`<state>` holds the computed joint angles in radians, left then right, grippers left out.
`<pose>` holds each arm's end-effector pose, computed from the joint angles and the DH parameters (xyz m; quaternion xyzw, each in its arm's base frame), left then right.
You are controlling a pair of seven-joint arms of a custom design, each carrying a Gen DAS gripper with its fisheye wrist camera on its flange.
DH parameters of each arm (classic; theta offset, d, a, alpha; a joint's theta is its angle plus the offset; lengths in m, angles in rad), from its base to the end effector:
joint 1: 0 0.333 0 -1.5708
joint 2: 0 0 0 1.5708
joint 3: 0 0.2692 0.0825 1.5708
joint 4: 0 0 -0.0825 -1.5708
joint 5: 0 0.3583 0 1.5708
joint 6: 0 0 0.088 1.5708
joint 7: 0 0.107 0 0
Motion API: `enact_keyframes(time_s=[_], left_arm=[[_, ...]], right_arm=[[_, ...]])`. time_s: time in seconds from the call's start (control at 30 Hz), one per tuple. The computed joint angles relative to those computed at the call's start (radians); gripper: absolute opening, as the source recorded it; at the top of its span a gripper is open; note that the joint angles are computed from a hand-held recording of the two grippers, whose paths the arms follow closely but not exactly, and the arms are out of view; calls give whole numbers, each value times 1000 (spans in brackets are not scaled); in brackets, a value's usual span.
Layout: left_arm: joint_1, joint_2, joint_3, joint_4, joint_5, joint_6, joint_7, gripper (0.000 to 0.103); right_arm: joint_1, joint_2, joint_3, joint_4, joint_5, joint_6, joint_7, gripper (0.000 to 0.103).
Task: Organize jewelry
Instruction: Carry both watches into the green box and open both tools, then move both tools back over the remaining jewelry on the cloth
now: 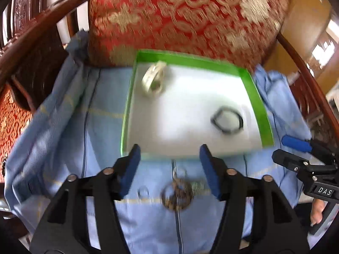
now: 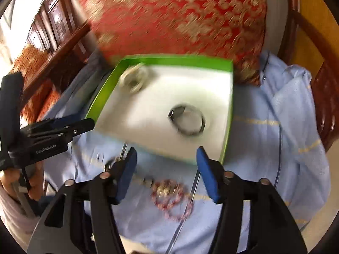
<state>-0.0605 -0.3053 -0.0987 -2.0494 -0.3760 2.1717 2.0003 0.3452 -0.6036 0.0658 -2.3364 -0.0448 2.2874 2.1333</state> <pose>0.4810 -0.0966 0.5746 -0.5154 0.8158 -0.2526 0.0706 0.3777 0.1683 0.5799 -0.6332 0.7233 -0.1183 0.2490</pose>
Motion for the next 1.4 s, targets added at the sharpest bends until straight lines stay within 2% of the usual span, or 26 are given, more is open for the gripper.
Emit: enact_keyframes(time_s=[0.07,0.17,0.27,0.43,0.7,0.77,0.83,0.9,1.2,1.4], left_arm=[[9,-38,-15,-55,54,7,-16,69],[19,-45,-26,-86,113,-33,-62,72],[22,-38,-49,-103,180,-47,-111,75],[0,-37,-65,-123,235,-43,-123,77],[-8,-30,-63,-125,264,-54,-145,80],[-5,-20,-61,-115,272,-63,-157,80],[-2,-12,-58,-108,274,-72,-163,80],[-2,-11,-57,-107,275,-73,-164,81],[-5,-27,-58,-137,276,-63,-148,81],[-24,-19,-55,-132,242,-93,-116,85]], right_arm=[[12,12,17,6,-14,-56,-20,60],[25,62,24,28,-9,-120,-32,60],[34,99,23,33,9,-157,-37,60],[28,141,28,50,9,-187,-14,60],[19,168,19,56,19,-218,-6,59],[22,170,11,49,40,-215,-16,51],[35,175,-7,42,91,-204,-51,37],[30,187,6,49,79,-210,-50,34],[14,205,23,53,28,-203,-11,33],[5,191,21,53,-7,-218,-14,33]])
